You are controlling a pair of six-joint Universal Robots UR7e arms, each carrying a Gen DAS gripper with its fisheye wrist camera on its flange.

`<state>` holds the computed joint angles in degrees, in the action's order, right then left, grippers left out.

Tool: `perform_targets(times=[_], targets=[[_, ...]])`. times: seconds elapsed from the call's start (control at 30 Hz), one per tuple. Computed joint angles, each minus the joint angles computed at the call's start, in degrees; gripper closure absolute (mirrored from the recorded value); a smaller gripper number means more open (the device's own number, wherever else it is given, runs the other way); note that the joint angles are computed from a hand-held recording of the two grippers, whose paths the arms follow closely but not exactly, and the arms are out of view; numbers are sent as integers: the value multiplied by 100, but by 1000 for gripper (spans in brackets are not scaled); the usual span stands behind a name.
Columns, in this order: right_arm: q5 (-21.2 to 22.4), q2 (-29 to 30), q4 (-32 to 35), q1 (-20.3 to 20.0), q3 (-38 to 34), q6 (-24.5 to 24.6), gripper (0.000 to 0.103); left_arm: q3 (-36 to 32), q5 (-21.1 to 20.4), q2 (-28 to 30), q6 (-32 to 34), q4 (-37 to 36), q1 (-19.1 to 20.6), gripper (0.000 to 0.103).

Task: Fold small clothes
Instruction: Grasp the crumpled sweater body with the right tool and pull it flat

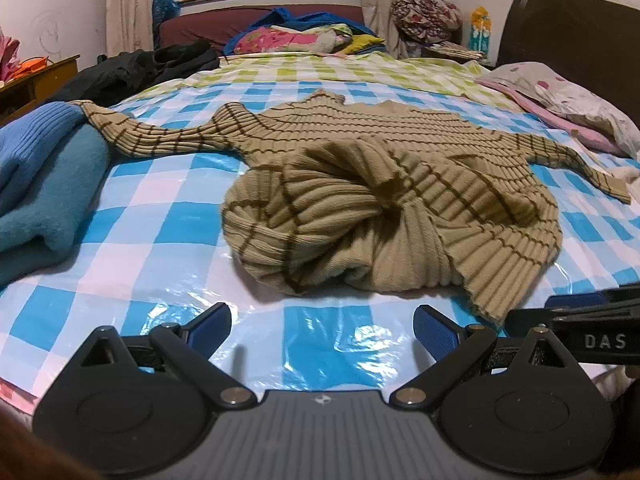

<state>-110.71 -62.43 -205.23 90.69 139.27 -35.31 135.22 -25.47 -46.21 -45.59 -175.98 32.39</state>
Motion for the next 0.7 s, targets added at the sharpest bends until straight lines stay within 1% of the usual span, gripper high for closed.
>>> perform_targets(times=[0.1,0.2,0.27,0.37,0.43,0.5,0.6,0.63,0.7], targets=[[226,-138,290,-83,-29,224,60,7,60,19,74,-152,34,1],[648,-380,912,-229,-107,636,58,15,104,43,179,-309,38,1],[869,-490,1247,-295,-163,844,55,25,122,59,278,-454,29,1],[1360,-727,1811,-450,-204,1190,55,56,200,94,410,-674,-17,1],[1618,-824,2073,-529,-228,1374,55,56,252,141,543,-837,-45,1],[1707,-792,2066,-553,-255,1469,55,46,281,192,699,-1001,-58,1],[1484,-575,1851,-479,-359,1652,55,18,274,228,826,-1091,-58,0],[1449,-516,1788,-466,-388,1734,58,11,276,233,834,-1091,-61,0],[1405,-431,1588,-460,-409,1821,71,12,285,226,833,-1092,-66,0]])
